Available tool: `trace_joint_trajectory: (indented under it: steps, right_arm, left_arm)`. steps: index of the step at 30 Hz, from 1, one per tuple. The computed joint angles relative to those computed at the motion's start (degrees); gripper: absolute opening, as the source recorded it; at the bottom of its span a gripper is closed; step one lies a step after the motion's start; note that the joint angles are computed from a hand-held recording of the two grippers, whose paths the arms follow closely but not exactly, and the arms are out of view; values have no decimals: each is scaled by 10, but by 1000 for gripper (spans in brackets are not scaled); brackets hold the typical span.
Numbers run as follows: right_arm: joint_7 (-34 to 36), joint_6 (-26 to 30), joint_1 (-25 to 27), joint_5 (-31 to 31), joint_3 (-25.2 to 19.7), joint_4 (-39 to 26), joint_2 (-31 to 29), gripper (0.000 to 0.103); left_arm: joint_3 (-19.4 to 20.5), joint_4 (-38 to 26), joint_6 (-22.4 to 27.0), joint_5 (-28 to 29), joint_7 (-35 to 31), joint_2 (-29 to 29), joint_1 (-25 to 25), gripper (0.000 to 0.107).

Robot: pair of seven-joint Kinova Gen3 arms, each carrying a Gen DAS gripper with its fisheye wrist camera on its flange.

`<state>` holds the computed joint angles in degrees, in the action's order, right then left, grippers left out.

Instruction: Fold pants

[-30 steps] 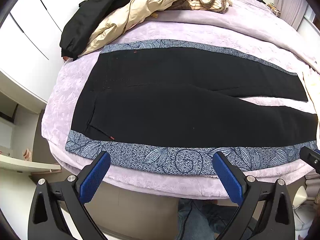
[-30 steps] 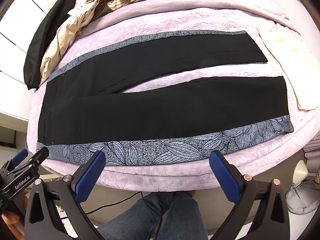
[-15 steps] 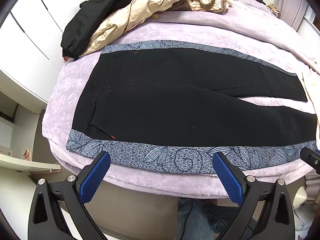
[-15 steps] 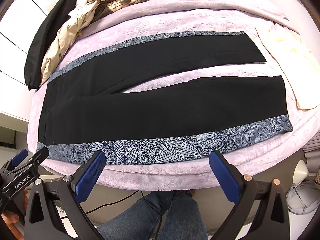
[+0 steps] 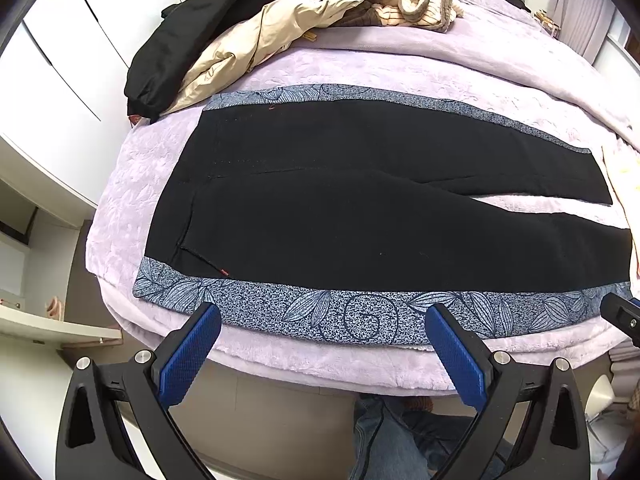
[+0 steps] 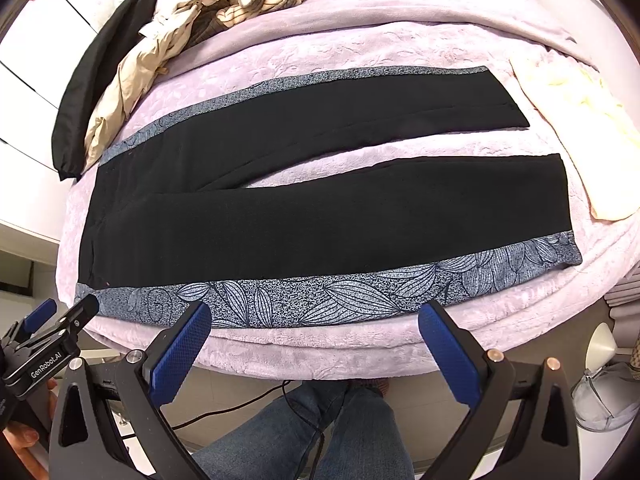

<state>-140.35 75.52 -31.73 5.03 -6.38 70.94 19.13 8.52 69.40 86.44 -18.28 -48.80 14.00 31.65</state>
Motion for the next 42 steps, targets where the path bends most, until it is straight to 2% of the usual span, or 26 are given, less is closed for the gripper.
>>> trace_joint_trajectory:
  steps: [4,8,12,17,20,22,25,26,27,28,29,30,34,35,37,39,42]
  right_arm:
    - [0,-2,1,0,-1,4,-4,103]
    - [-15,-6,42,22,-58,14,-11,103]
    - [5,-22,48,-1,-55,30,-23,103]
    - [82,-73,13,-90,20,67,-38,103]
    - [142,-120,20,-160,20,93,-34,103]
    - [170,-155,38,-206,-2,112,-25,103]
    - [204,-225,95,-275,-81,134,2,103]
    - [217,-249,112,-299,-108,140,15,98]
    - [234,-272,130,-322,-134,146,30,84]
    - [250,-295,144,-345,-161,148,51,74]
    - [267,-319,158,-369,-188,151,76,63]
    - [279,-342,166,-392,-207,153,103,62]
    - [323,-435,157,-485,-218,187,147,62]
    - [338,-458,157,-507,-220,196,149,62]
    - [340,-501,162,-523,-232,209,150,62]
    - [323,-519,174,-509,-247,209,151,62]
    - [343,-523,163,-538,-228,207,150,62]
  left_arm:
    - [0,-3,2,-1,3,0,3,102]
    - [1,2,-2,-4,10,-5,6,102]
    - [1,21,-8,7,28,-24,-1,102]
    - [2,58,16,2,65,-51,-14,102]
    - [4,90,26,1,78,-67,-31,102]
    - [4,112,23,9,75,-77,-47,102]
    - [-7,153,-23,59,45,-103,-93,102]
    - [-11,168,-43,72,38,-112,-108,101]
    - [-17,183,-66,89,22,-120,-125,92]
    - [-24,200,-89,107,-1,-126,-141,86]
    - [-29,217,-112,125,-24,-129,-158,86]
    - [-32,230,-128,144,-48,-126,-177,86]
    - [-32,274,-181,196,-141,-124,-233,86]
    - [-43,282,-188,209,-164,-122,-236,86]
    - [-51,295,-197,245,-210,-116,-258,86]
    - [-64,305,-208,282,-249,-113,-274,86]
    - [-69,310,-215,324,-284,-108,-297,86]
